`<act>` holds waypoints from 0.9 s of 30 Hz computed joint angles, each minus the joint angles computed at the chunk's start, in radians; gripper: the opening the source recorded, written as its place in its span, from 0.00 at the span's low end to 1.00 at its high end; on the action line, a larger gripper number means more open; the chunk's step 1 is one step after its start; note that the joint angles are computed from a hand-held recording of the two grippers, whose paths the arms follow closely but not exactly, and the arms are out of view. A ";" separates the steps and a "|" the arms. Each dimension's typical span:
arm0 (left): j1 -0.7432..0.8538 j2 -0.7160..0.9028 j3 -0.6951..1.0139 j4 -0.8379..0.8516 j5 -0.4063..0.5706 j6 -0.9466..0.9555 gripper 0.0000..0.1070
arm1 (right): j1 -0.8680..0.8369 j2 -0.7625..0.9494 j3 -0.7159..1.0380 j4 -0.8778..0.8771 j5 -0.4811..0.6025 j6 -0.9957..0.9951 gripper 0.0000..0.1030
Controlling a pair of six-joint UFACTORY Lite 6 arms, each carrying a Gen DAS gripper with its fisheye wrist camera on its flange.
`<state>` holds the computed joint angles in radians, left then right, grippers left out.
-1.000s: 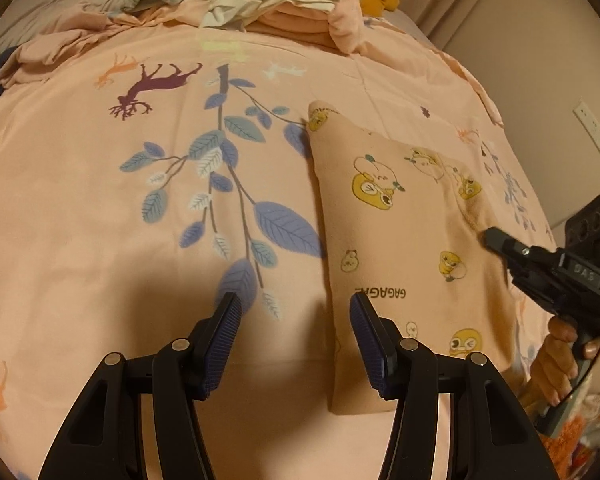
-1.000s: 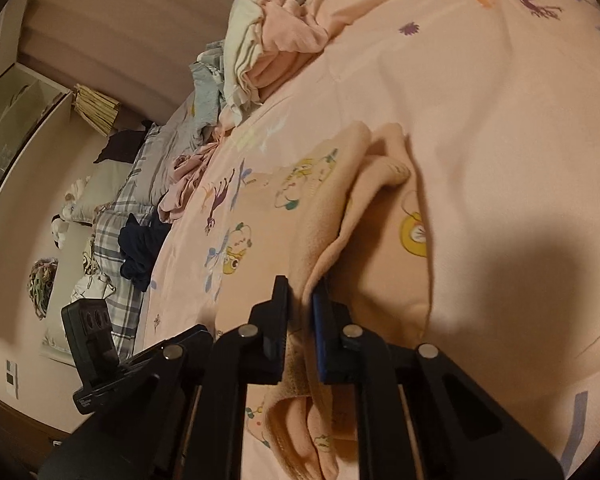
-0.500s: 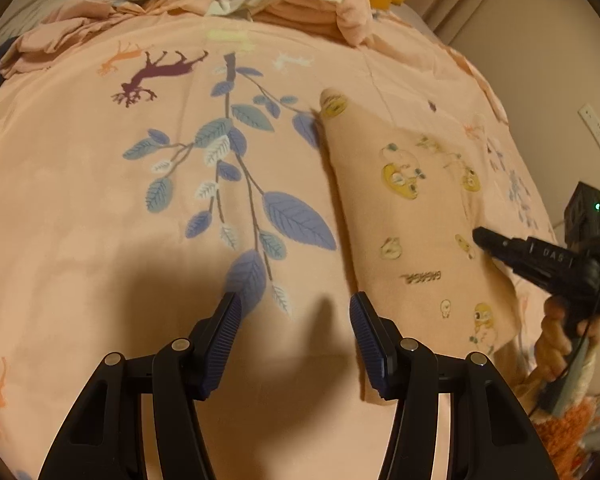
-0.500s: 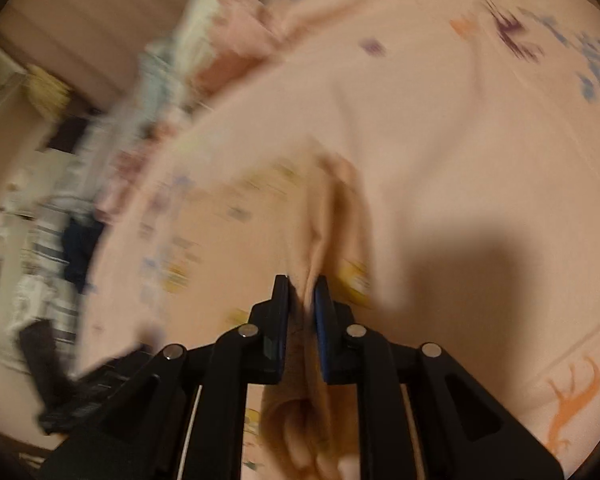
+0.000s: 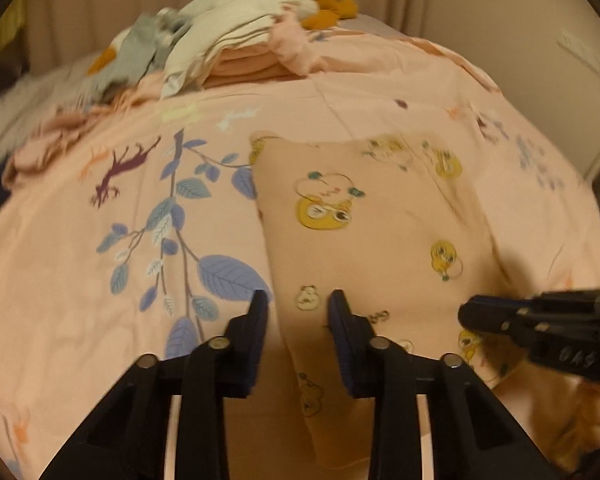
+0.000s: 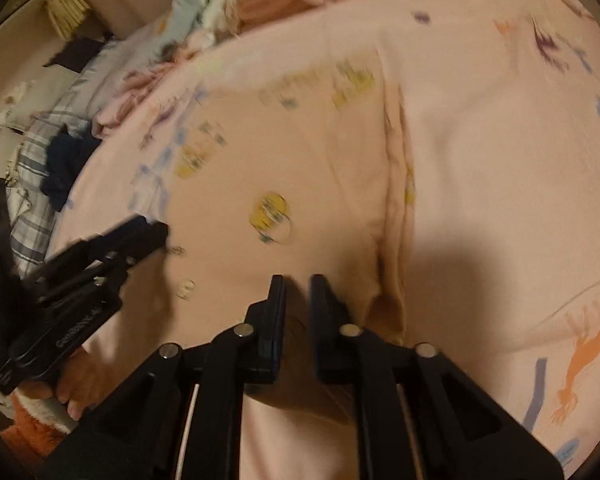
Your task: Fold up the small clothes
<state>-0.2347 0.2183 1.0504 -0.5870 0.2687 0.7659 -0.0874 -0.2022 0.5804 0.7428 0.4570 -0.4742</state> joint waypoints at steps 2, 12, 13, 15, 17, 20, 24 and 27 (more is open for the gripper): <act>-0.014 -0.016 -0.026 0.038 -0.039 -0.024 0.28 | -0.035 -0.018 -0.024 0.082 0.015 -0.086 0.12; -0.015 0.001 -0.039 0.174 -0.061 -0.157 0.28 | -0.110 -0.052 -0.089 0.175 0.043 -0.178 0.13; -0.021 -0.012 -0.051 0.234 -0.070 -0.202 0.28 | -0.129 -0.107 -0.122 0.189 0.072 -0.193 0.13; -0.029 -0.025 -0.048 0.367 -0.055 -0.301 0.28 | -0.165 -0.140 -0.127 0.179 0.125 -0.175 0.14; -0.023 -0.031 -0.021 0.459 -0.022 -0.373 0.29 | -0.178 -0.182 -0.103 0.097 0.185 -0.092 0.19; 0.015 -0.013 0.024 0.480 -0.031 -0.437 0.35 | -0.171 -0.253 -0.070 -0.017 0.206 -0.014 0.51; 0.111 0.078 0.156 0.091 0.115 -0.121 0.55 | -0.258 -0.207 -0.015 -0.019 0.210 -0.045 0.62; 0.217 0.264 0.343 -0.161 0.391 0.023 0.61 | -0.380 -0.075 0.021 0.177 0.306 -0.279 0.63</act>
<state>-0.0177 0.4828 1.3936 -0.7481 0.6594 0.7888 -0.4679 -0.2777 0.6010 0.9197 0.7627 -0.7537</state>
